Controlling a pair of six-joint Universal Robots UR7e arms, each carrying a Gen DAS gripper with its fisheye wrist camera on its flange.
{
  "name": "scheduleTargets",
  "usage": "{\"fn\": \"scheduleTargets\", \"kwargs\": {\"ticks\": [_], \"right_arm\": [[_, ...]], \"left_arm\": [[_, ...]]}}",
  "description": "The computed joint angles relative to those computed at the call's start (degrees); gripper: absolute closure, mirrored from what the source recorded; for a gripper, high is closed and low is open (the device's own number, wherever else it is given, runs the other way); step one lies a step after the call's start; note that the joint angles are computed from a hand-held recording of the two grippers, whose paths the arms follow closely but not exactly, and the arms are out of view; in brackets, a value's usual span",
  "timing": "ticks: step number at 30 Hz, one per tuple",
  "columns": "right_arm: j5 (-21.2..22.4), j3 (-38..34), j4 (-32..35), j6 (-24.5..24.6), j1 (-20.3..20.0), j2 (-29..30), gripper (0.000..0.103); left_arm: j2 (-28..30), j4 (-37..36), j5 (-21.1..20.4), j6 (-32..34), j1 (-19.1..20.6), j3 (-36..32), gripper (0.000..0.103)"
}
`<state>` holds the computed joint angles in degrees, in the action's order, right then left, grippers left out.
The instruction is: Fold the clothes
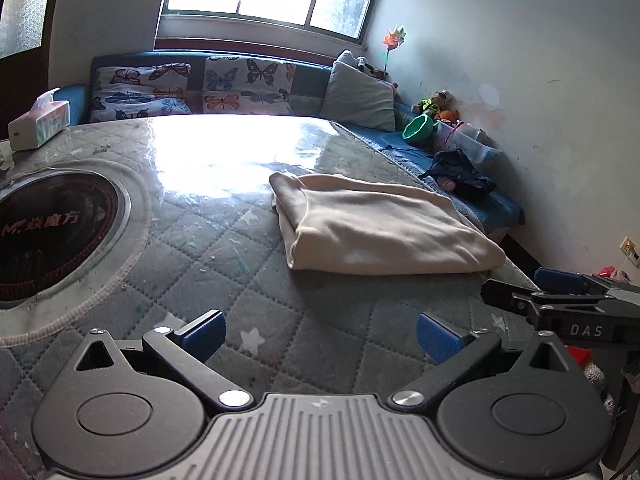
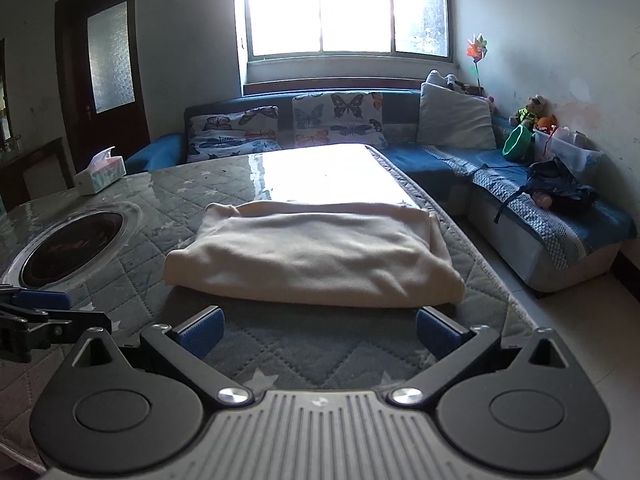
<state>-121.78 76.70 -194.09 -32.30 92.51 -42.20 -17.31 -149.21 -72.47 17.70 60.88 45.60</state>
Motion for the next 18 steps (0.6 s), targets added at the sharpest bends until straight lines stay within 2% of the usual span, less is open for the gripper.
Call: {"fn": "scheduleTargets", "kwargs": {"ticks": [18], "right_arm": [[0.3, 2.2, -1.1, 0.4, 0.4, -0.7, 0.000]], "left_arm": [[-1.1, -1.1, -0.2, -0.8, -0.2, 2.6, 0.000]]}}
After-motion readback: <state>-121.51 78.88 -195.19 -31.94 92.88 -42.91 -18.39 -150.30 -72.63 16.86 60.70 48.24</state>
